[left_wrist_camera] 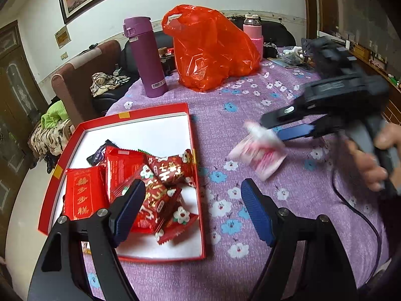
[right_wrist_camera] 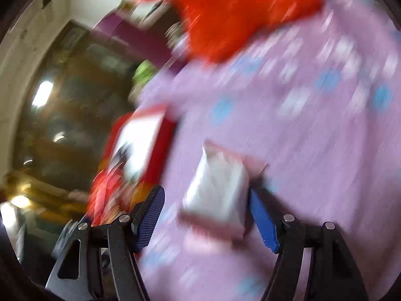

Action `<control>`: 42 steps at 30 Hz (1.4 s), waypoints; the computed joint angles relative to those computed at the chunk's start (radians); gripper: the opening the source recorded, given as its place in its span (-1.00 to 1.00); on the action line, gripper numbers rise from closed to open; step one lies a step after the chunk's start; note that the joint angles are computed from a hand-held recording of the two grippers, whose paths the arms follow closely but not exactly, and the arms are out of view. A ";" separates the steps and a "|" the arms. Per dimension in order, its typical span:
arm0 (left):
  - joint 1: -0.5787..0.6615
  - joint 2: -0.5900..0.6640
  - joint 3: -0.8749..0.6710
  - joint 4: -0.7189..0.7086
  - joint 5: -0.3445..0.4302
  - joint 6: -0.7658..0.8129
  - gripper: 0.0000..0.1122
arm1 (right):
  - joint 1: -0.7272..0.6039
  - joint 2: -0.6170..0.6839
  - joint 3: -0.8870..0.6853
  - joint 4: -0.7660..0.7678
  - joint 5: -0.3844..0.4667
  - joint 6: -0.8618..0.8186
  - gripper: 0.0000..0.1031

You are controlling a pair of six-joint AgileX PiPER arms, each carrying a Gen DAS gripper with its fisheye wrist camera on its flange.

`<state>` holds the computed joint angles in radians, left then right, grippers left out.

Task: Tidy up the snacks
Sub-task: 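Grasp the small white pink-edged packet on the tablecloth with the right tool, then grasp the pink Lotso bear packet with the left tool while the right holds the white packet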

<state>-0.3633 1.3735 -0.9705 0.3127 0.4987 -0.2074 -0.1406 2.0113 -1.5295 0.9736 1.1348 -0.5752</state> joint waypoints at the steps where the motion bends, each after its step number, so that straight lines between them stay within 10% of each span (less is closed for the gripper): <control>1: -0.004 -0.004 0.003 0.005 0.009 -0.011 0.40 | -0.015 -0.026 0.045 0.041 0.012 -0.043 0.32; 5: -0.024 -0.005 0.004 0.016 0.032 -0.020 0.40 | -0.047 -0.201 0.225 0.062 -0.214 -0.123 0.36; 8: -0.030 -0.013 0.009 0.063 0.038 -0.059 0.41 | -0.051 -0.210 0.238 0.077 -0.194 -0.134 0.36; 24: -0.027 0.013 -0.027 0.028 0.086 -0.036 0.41 | 0.411 -0.116 0.042 -0.841 -0.390 0.595 -0.34; 34: -0.123 0.157 -0.174 -0.016 0.144 -0.044 0.40 | 0.124 -0.089 0.003 -0.557 -0.273 0.347 -0.57; 39: -0.142 0.276 -0.281 -0.055 0.181 -0.010 0.40 | -0.057 -0.067 -0.036 -0.411 -0.171 0.306 -0.45; 42: -0.135 0.303 -0.308 -0.080 0.195 0.032 0.40 | -0.091 -0.062 -0.040 -0.322 -0.146 0.280 -0.02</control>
